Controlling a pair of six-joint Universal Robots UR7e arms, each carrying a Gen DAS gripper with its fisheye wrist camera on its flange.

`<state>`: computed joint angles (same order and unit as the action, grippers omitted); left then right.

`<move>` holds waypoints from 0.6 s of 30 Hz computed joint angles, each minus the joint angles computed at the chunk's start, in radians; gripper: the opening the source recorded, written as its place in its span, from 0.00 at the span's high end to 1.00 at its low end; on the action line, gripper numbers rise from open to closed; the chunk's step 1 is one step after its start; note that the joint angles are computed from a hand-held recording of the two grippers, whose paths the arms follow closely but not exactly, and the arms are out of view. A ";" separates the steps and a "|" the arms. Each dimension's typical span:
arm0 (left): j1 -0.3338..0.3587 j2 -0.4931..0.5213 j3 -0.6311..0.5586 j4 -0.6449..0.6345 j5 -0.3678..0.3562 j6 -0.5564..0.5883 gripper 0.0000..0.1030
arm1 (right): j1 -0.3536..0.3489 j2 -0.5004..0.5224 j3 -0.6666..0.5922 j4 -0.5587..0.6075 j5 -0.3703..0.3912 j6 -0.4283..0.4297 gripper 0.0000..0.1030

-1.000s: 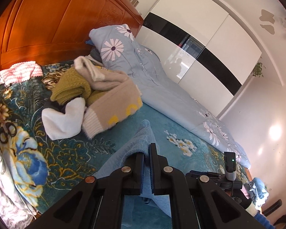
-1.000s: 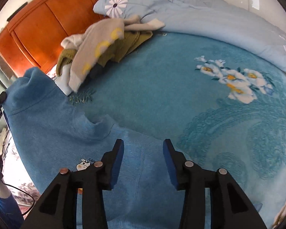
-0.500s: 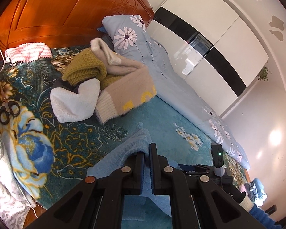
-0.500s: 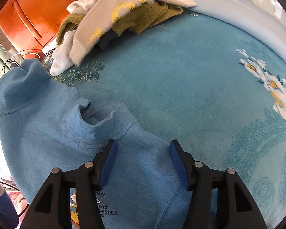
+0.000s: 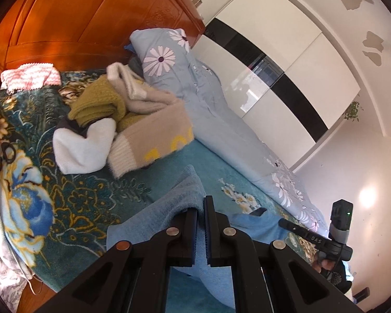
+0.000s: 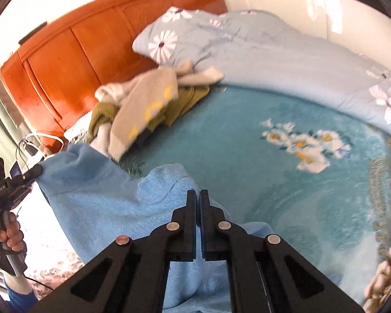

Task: Fold clothes
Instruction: 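Hold the sweatshirt up with both tools and lower it flat onto the blanket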

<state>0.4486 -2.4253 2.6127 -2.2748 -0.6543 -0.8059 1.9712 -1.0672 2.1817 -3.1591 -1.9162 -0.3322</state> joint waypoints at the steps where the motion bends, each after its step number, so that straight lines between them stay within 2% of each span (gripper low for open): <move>1: -0.023 0.032 -0.010 -0.033 0.008 0.017 0.95 | 0.012 -0.042 0.008 -0.019 -0.006 -0.006 0.98; 5: -0.098 0.211 -0.069 -0.230 0.025 0.131 0.95 | 0.073 -0.185 0.005 -0.072 -0.043 -0.032 0.98; 8: -0.166 0.330 -0.121 -0.333 0.039 0.203 0.95 | 0.128 -0.263 -0.003 -0.091 -0.089 -0.053 0.98; 12: -0.303 0.397 -0.158 -0.351 0.115 0.233 0.95 | 0.195 -0.360 0.009 -0.109 -0.140 -0.091 0.98; 15: -0.407 0.388 -0.162 -0.309 0.176 0.219 0.95 | 0.238 -0.428 0.027 -0.119 -0.158 -0.112 0.98; 18: -0.471 0.372 -0.176 -0.249 0.203 0.189 0.95 | 0.283 -0.466 0.028 -0.124 -0.186 -0.140 0.98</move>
